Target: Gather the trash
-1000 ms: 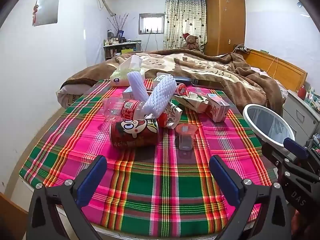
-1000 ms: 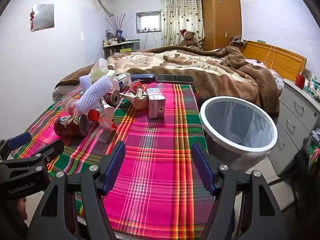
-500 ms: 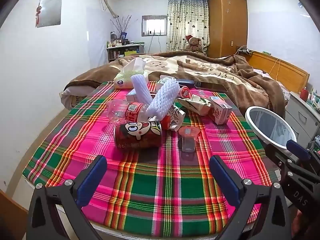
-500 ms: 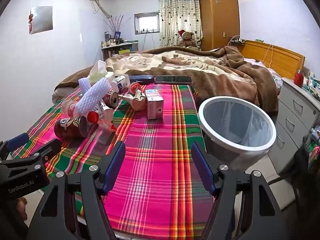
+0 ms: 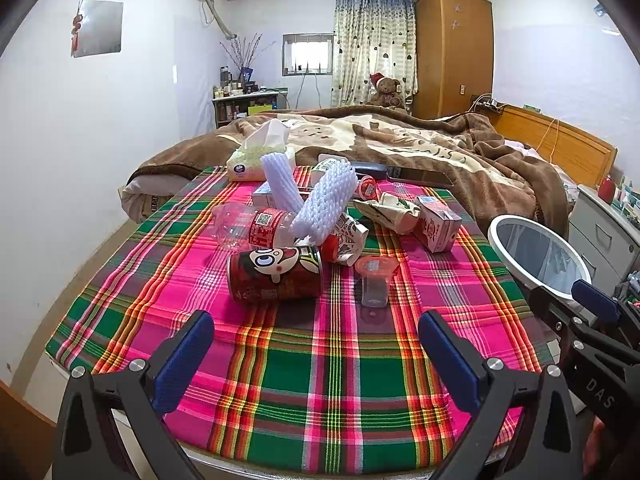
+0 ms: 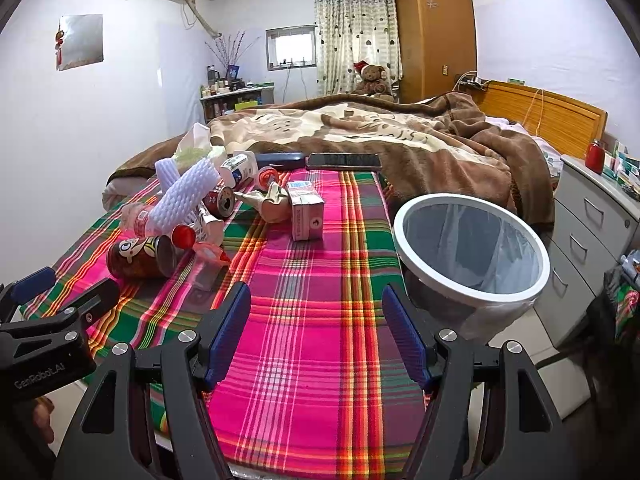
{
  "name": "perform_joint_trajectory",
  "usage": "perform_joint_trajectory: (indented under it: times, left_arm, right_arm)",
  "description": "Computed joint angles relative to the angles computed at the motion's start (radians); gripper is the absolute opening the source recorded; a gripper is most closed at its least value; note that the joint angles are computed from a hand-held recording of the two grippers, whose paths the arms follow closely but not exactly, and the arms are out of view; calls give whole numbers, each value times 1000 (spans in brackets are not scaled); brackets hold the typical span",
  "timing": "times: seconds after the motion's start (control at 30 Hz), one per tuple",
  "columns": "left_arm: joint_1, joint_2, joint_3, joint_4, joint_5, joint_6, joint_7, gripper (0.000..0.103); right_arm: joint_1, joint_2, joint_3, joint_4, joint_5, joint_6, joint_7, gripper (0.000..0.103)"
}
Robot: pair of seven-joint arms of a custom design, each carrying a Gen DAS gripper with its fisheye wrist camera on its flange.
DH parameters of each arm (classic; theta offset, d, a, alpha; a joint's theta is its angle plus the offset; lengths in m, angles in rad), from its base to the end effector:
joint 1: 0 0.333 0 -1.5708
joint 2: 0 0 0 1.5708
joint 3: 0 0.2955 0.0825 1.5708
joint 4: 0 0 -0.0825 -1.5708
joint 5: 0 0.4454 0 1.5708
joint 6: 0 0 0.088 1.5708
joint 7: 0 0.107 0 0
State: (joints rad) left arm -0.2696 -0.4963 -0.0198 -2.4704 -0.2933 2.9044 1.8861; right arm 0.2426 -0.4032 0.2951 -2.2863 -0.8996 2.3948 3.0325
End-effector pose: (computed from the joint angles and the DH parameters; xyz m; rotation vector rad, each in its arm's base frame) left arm 0.4947 -0.1298 0.5376 -1.3810 1.9871 -1.0162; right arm 0.4643 0.2806 0.5225 -1.3318 1.9593 -0.9719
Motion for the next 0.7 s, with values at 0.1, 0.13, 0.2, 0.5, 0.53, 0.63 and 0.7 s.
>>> perform_joint_trajectory:
  times: [0.1,0.13,0.2,0.5,0.53,0.63,0.7]
  left_arm:
    - [-2,0,1,2,0,-1,1,103]
    - [-1,0,0,3,0,-2,0,103]
    - [-2,0,1,2,0,-2,2,103]
    - [-5,-4,4,-1,-4,2,4,103]
    - [-6,-5,4,-2,-4,3,4,103]
    - [-9,-9,7,-5,-7,0,7,103]
    - [-13,-10,11,-7,-11,1,12,103]
  right_arm:
    - [1,0,-1,0,-1,-1,0,70]
    - [1,0,-1,0,0,-2,-1,70]
    - [1,-1,-1,-1,-1,-1,1,70]
    - [1,-3,-2,-4,1,2,-3,70]
    - [1,-5,-2,-5,2,1,-5,70]
    - [0,-9,-2,-7,3,0,-6,70]
    - [-1,-7,0,-5,3,-3,-7,70]
